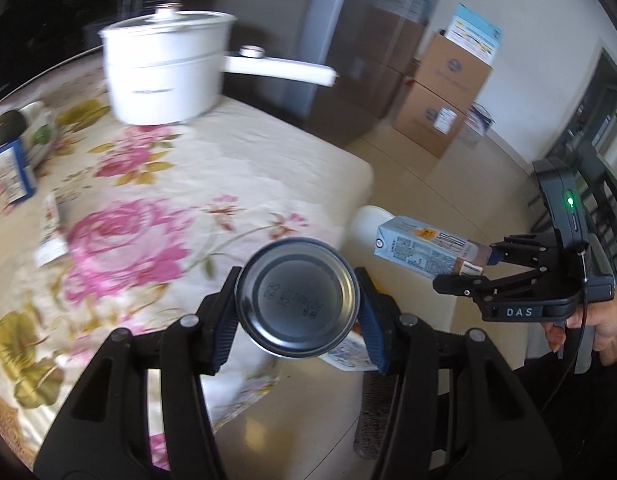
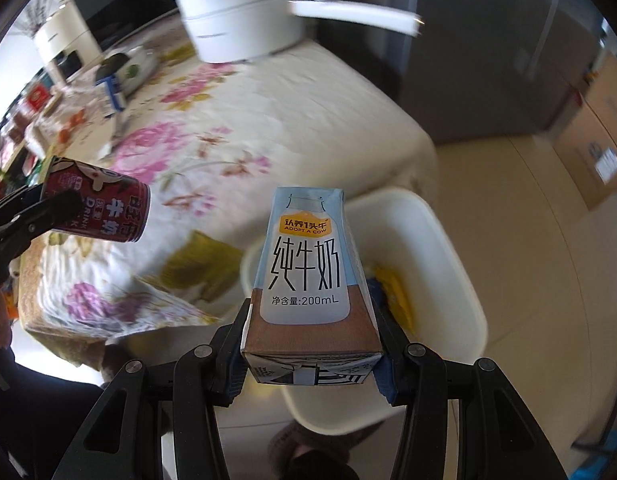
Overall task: Collect trash
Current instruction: 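Carry the can and milk carton to the white bin and release them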
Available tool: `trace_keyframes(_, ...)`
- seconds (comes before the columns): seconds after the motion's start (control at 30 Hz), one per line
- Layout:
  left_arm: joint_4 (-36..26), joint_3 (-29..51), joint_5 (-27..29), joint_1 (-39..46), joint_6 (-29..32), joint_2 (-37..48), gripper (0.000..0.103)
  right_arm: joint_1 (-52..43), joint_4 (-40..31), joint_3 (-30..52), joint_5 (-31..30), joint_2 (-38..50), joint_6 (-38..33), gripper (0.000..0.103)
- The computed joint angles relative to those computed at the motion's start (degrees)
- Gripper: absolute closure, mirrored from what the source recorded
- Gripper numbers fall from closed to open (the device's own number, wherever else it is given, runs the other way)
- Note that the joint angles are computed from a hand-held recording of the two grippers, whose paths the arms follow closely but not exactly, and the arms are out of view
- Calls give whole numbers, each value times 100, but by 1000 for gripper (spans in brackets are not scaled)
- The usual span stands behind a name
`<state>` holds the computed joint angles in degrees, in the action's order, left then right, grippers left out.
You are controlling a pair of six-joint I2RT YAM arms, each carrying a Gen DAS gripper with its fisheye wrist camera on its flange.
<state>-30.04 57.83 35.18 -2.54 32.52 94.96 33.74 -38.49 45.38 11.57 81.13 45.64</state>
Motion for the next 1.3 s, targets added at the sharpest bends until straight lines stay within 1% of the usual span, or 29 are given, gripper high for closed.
trace_keyframes(0.23, 695, -573, -320, -989, -189, -126, 48, -487, -192, -774, -115, -734, -8, 51)
trace_keyframes(0.43, 1275, -811, -854, -1652, -437, 132, 48, -872, -269, -1193, -251, -1036, -95, 51)
trace_keyframes(0.6, 1519, -887, -954, -1893, -565, 240, 48, -1092, -325, -1398, -331, -1280, -144, 51)
trace_keyframes(0.67, 1508, -885, -888, -1945, -530, 274, 48, -1112, -330, -1424, -338, -1302, -137, 51)
trace_keyframes(0.7, 1455, -826, -856, -1965, -497, 340, 45, -1124, -347, -1435, -339, -1316, -141, 51)
trace_keyframes(0.73, 1368, -771, -826, -1979, -496, 375, 35, -1132, -349, -1442, -341, -1312, -142, 51)
trace_keyframes(0.77, 1409, -778, -836, -1965, -553, 361, 28, -1147, -347, -1451, -347, -1303, -149, 51)
trace_keyframes(0.8, 1500, -840, -870, -1949, -633, 278, 16, -1163, -353, -1458, -354, -1296, -157, 51)
trace_keyframes(0.83, 1540, -863, -913, -1924, -672, 213, 13, -1188, -348, -1449, -363, -1273, -180, 51)
trace_keyframes(1.07, 1349, -632, -1342, -1484, -883, 128, 10, -1151, -288, -1396, -391, -1106, -200, 51)
trace_keyframes(1.3, 1204, -455, -1465, -992, -795, 240, 8, -1013, -227, -1256, -388, -804, -141, 51)
